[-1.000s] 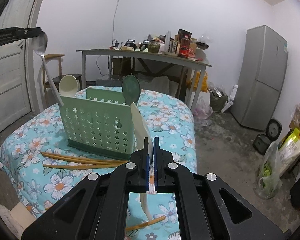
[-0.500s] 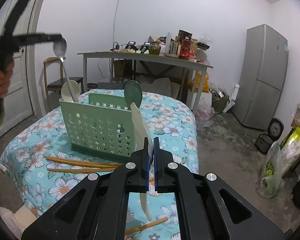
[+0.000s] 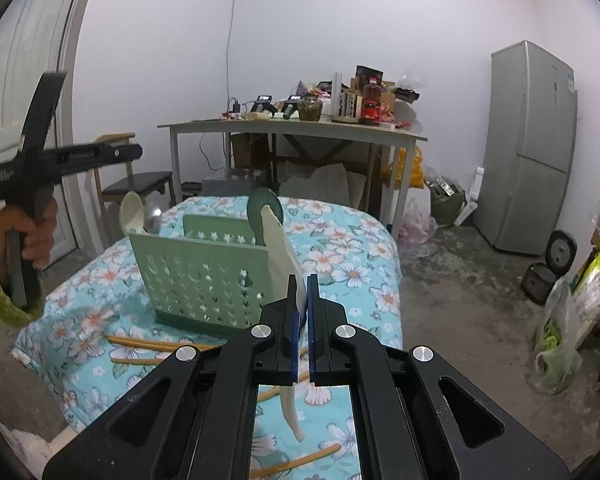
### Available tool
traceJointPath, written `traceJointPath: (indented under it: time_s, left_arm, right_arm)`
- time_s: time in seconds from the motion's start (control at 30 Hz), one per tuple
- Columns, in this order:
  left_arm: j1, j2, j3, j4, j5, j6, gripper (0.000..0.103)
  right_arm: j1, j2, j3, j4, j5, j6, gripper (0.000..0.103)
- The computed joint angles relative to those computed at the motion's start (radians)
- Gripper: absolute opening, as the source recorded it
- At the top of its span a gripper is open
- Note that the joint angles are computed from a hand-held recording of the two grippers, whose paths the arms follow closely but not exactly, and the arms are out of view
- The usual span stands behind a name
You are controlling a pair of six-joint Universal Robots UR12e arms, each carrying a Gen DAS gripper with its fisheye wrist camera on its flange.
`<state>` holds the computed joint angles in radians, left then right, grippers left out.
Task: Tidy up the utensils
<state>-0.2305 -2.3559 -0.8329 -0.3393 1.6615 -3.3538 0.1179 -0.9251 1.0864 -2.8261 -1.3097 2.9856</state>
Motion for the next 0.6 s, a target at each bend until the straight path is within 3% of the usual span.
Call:
traceJointPath:
  time_s: [0.13, 0.33, 0.43, 0.6]
  left_arm:
    - [0.002, 0.020, -0.036, 0.036, -0.004, -0.031, 0.024]
    - [0.005, 0.062, -0.114, 0.077, 0.001, -0.079, 0.037]
    - [0.005, 0.086, -0.164, 0.087, 0.005, -0.100, 0.040]
    - [0.005, 0.123, -0.244, 0.093, 0.005, -0.122, 0.041]
  right_arm:
    - [-0.008, 0.010, -0.029, -0.008, 0.044, 0.023, 0.002]
    - [-0.027, 0.055, -0.131, -0.048, 0.176, 0.116, 0.002]
    - [-0.033, 0.098, -0.217, -0.086, 0.244, 0.178, 0.002]
    - [-0.026, 0.185, -0.374, -0.118, 0.294, 0.227, 0.002]
